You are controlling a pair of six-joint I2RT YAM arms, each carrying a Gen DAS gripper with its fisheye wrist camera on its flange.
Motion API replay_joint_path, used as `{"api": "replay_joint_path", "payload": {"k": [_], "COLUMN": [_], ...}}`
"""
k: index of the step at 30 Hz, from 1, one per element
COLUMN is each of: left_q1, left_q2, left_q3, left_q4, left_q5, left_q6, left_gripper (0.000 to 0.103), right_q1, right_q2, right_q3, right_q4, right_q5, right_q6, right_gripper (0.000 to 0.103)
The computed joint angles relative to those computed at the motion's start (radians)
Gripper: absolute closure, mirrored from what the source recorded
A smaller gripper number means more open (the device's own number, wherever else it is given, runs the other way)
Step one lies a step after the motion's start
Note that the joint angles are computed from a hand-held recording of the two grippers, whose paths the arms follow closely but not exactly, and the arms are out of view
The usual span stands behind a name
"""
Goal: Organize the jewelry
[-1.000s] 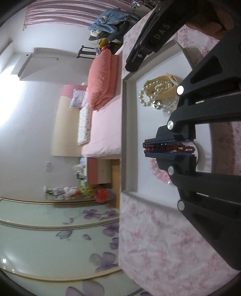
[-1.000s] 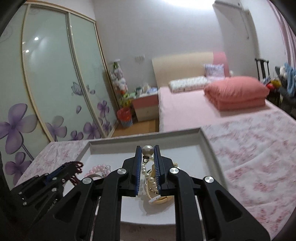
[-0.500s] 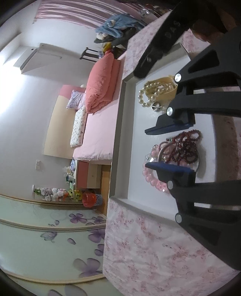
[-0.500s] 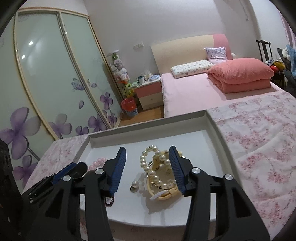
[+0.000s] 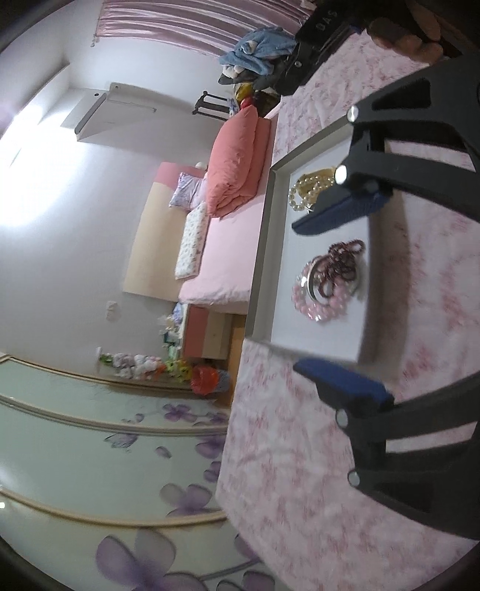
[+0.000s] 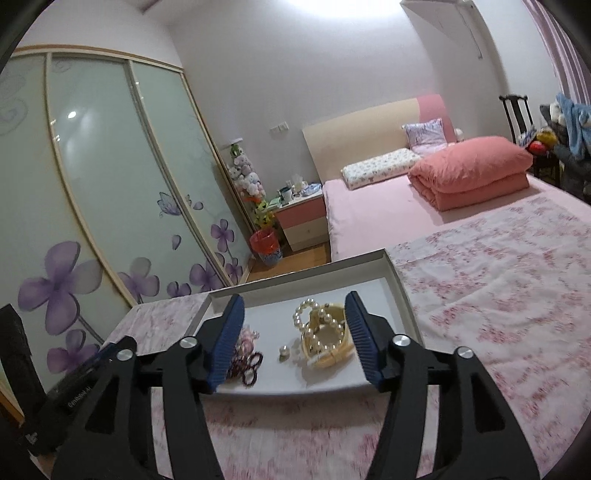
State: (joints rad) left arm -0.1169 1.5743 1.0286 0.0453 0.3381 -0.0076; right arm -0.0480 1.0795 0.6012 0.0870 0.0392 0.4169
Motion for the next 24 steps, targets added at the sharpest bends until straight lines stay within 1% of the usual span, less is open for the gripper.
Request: {"api": "replay_joint_path", "payload": {"k": [1, 2, 3, 5, 7, 8, 9, 11, 14, 16, 20, 24], "left_q1": [0.005, 0.015, 0.021, 0.03, 0.031, 0.03, 0.031, 0.024, 0.01, 0.001, -0.01, 0.022], "left_q2": [-0.035, -0.079, -0.113, -0.182, -0.248, -0.274, -0.314, -0.381, -0.471, -0.506, -0.582, -0.613], "left_q3": [-0.039, -0.087, -0.12, -0.192, -0.255, -0.275, -0.311, -0.366, -0.429, -0.452, -0.517, -0.545], "left_q4": [0.015, 0.035, 0.045, 0.071, 0.093, 0.098, 0.113, 0.135, 0.15, 0.16, 0.186, 0.177], "left_q5": [-0.005, -0.009, -0.014, -0.022, -0.037, -0.046, -0.061, -0.087, -0.119, -0.133, -0.175, -0.145], "left_q6": [0.004, 0.014, 0.023, 0.045, 0.068, 0.076, 0.089, 0.104, 0.109, 0.109, 0.136, 0.13], "left_gripper": [0.025, 0.021, 0.018, 0.012, 0.008, 0.006, 0.005, 0.005, 0.005, 0.005, 0.005, 0.005], "right_q1": [0.022, 0.046, 0.062, 0.125, 0.18, 0.211, 0.256, 0.341, 0.463, 0.531, 0.638, 0.689], "right_q2": [-0.039, -0.075, -0.106, -0.175, -0.225, -0.254, -0.282, -0.325, -0.361, -0.376, -0.426, -0.469], "right_q3": [-0.017, -0.035, -0.052, -0.085, -0.107, -0.123, -0.137, -0.158, -0.174, -0.184, -0.214, -0.254], "right_q4": [-0.018, -0.034, -0.044, -0.075, -0.101, -0.112, -0.125, -0.149, -0.184, -0.198, -0.233, -0.247], "right_q5": [0.031, 0.066, 0.089, 0.168, 0.24, 0.279, 0.339, 0.456, 0.622, 0.708, 0.838, 0.904], "right_q6": [-0.009, -0.018, -0.025, -0.033, -0.036, -0.035, -0.032, -0.03, -0.031, -0.032, -0.02, 0.011], "right_gripper": [0.039, 0.035, 0.031, 0.025, 0.016, 0.01, 0.006, 0.002, 0.002, 0.002, 0.002, 0.002]}}
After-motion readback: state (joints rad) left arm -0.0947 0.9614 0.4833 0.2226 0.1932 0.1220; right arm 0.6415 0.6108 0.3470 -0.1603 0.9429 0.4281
